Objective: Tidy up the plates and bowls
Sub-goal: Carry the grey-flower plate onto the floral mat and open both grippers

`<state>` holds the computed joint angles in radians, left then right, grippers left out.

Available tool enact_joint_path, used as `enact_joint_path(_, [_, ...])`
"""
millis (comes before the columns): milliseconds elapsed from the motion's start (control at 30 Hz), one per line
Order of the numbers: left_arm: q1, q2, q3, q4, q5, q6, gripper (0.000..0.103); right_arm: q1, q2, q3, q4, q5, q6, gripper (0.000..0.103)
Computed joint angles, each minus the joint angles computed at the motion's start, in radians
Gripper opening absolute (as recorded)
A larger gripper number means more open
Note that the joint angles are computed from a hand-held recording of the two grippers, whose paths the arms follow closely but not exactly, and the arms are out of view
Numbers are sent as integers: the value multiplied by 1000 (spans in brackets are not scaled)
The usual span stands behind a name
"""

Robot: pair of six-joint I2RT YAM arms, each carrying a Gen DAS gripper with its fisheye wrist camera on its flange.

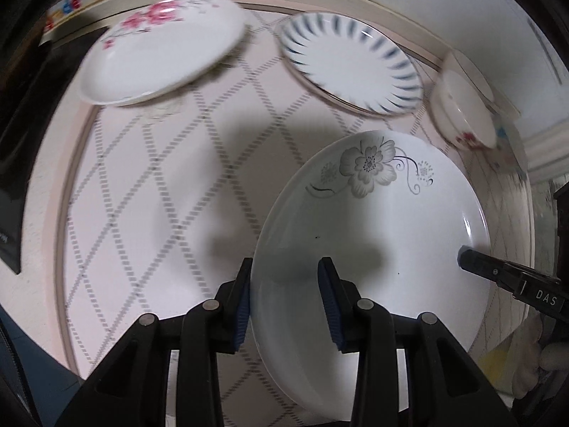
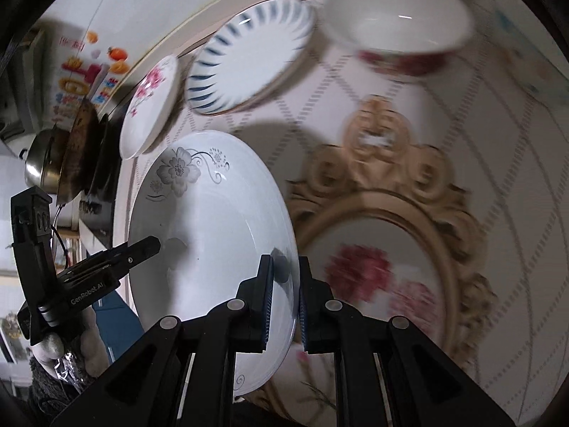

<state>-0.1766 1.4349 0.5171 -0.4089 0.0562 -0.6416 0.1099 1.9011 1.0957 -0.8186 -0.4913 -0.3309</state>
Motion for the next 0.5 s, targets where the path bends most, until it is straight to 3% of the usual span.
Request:
enact_joint_path(167, [-73, 82, 41, 35, -2, -25, 33, -128, 17, -7, -13, 18, -73, 15])
enact_joint_path(500, [-136, 190, 95, 73, -26, -56, 33, -222, 59, -9, 6, 33, -117, 15])
